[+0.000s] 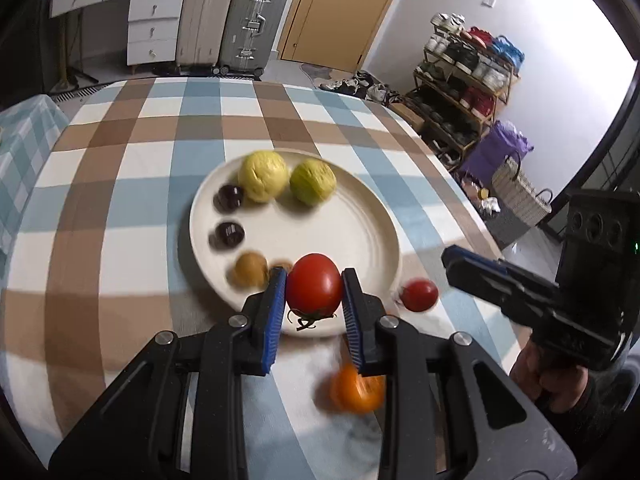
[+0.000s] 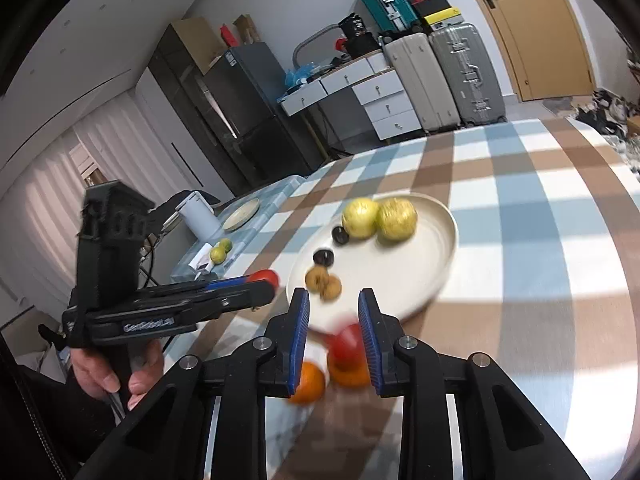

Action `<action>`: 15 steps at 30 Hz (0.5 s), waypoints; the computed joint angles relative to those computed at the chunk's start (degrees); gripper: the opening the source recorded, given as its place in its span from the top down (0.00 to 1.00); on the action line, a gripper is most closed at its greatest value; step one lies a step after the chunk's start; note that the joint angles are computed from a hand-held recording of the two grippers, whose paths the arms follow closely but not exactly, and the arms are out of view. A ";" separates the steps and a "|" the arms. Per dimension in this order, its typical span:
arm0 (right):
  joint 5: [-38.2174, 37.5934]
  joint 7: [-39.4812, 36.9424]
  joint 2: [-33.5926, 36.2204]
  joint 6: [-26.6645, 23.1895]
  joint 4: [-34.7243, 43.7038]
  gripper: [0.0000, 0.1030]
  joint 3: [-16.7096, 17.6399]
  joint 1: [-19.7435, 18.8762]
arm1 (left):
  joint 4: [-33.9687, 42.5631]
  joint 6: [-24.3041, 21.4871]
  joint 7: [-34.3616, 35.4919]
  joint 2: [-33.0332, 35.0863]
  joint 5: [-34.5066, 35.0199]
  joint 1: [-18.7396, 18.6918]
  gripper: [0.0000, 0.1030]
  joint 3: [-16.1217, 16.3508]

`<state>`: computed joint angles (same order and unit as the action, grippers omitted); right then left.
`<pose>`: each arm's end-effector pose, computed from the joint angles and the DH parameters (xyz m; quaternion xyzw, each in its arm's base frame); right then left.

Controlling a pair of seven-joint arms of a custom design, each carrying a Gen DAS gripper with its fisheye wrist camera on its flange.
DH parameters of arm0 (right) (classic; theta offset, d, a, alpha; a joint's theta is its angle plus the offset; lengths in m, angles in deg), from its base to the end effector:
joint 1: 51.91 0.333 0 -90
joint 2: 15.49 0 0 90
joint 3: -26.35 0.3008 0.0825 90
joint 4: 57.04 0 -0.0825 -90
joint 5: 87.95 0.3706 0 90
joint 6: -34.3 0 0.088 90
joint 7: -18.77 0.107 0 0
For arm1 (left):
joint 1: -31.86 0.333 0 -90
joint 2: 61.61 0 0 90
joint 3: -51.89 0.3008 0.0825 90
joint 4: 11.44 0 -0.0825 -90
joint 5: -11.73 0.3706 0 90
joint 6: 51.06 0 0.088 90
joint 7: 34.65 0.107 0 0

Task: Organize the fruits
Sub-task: 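Grasp the large red tomato with the left tool while the right tool holds its tomato, then lower both red tomatoes onto the cream plate and open both tools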

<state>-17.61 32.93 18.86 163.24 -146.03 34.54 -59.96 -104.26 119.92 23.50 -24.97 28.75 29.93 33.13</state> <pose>0.7015 0.0116 0.3231 -0.7441 0.4439 0.0279 0.4985 0.6818 -0.2288 0.3514 -0.6746 0.6368 -0.3544 0.1176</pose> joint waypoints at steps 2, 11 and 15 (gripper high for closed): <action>-1.39 1.73 2.57 -0.32 4.02 0.74 0.03 0.84 | 4.71 -2.38 1.35 3.13 -0.42 0.18 0.76 -0.27; -4.22 3.46 7.18 4.38 10.21 0.73 1.94 -0.14 | 14.12 -4.93 6.34 10.36 -4.92 0.82 0.76 -2.36; -3.59 7.67 8.27 9.75 10.61 0.51 0.44 -1.65 | 12.25 -3.40 6.21 9.44 -5.45 0.74 0.76 -2.28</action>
<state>-21.19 40.61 27.13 172.99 -135.43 34.97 -61.62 -92.01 116.52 29.71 -15.53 23.30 30.67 30.85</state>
